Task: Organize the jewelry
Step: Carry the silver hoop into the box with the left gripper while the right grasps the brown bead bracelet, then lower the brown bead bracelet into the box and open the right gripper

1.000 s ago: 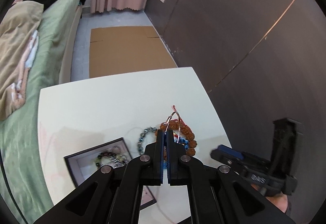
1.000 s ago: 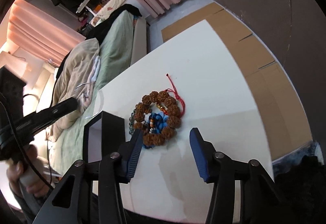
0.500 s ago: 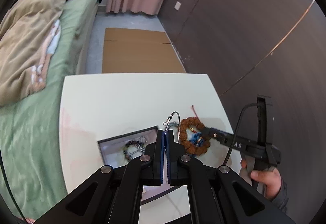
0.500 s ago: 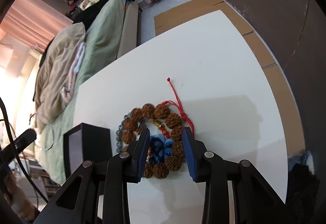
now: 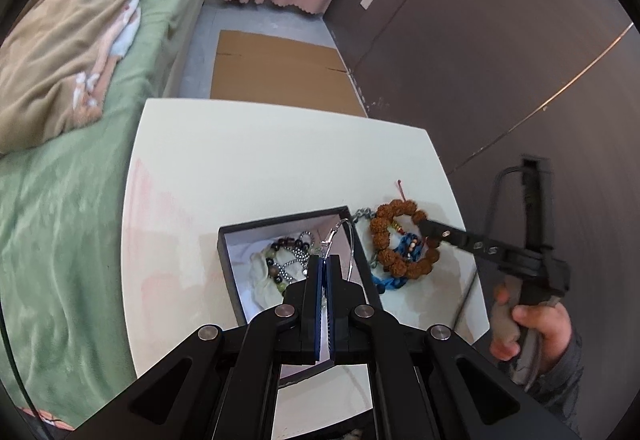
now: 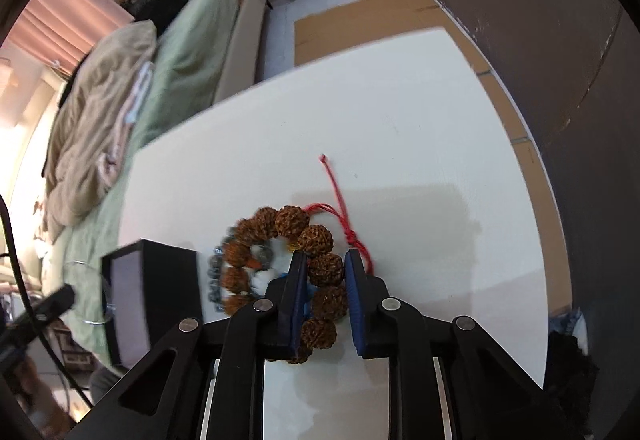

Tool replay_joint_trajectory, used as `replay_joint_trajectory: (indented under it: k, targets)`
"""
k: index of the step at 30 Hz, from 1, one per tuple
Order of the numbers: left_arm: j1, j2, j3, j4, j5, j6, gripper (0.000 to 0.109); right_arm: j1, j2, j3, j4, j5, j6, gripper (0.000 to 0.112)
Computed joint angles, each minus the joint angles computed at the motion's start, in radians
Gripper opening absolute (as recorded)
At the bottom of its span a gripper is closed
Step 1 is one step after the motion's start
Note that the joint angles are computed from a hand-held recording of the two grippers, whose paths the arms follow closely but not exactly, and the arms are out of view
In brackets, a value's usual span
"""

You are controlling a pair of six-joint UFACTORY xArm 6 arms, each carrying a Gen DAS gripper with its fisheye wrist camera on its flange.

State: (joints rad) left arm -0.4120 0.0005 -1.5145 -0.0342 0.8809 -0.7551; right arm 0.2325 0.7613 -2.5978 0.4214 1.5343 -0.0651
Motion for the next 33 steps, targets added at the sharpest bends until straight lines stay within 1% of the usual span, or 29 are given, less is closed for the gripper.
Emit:
replay_joint_trajectory:
  k: [3,5,8,10,13,15,17,18,20,21,22,23,24,27,33]
  targets:
    - [0.007,0.006,0.011,-0.030,-0.012,0.018,0.001,-0.007,-0.083,0.101,0.049,-0.053,-0.024,0.020]
    - [0.009,0.018,0.009,-0.044,-0.014,0.030,0.001,-0.007,-0.120,0.133,0.076,-0.073,-0.045,0.020]
    - [0.013,0.040,0.004,-0.075,-0.014,0.042,0.001,-0.005,-0.158,0.147,0.117,-0.080,-0.056,0.020]
    - [0.017,0.055,-0.001,-0.103,-0.017,0.052,0.001,-0.001,-0.189,0.162,0.120,-0.095,-0.067,0.020]
    - [0.024,0.077,0.000,-0.183,-0.047,0.090,0.001,0.001,-0.223,0.183,0.132,-0.106,-0.075,0.020]
    - [0.025,0.097,-0.025,-0.194,-0.023,0.100,0.003,0.003,-0.245,0.198,0.137,-0.114,-0.080,0.020]
    - [0.028,0.114,-0.052,-0.201,0.011,0.111,0.006,0.005,-0.266,0.215,0.147,-0.123,-0.081,0.020]
    - [0.029,0.112,-0.049,-0.211,0.005,0.120,0.010,0.008,-0.277,0.226,0.151,-0.129,-0.083,0.020]
    - [0.030,0.097,-0.035,-0.206,-0.009,0.117,0.023,0.009,-0.301,0.253,0.164,-0.137,-0.092,0.020]
    - [0.031,0.084,-0.024,-0.194,-0.015,0.107,0.039,0.011,-0.304,0.252,0.172,-0.136,-0.095,0.020]
    - [0.033,0.072,-0.013,-0.187,-0.025,0.100,0.053,0.015,-0.308,0.255,0.175,-0.137,-0.097,0.020]
    - [0.035,0.054,0.006,-0.177,-0.043,0.092,0.056,0.019,-0.310,0.255,0.179,-0.138,-0.097,0.020]
    - [0.040,0.027,0.032,-0.165,-0.066,0.080,0.057,0.023,-0.311,0.255,0.183,-0.137,-0.098,0.020]
    - [0.055,-0.023,0.072,-0.148,-0.079,0.063,0.057,0.036,-0.314,0.261,0.194,-0.139,-0.098,0.020]
    - [0.072,-0.103,0.126,-0.087,-0.081,0.015,0.057,0.066,-0.318,0.266,0.214,-0.132,-0.112,0.020]
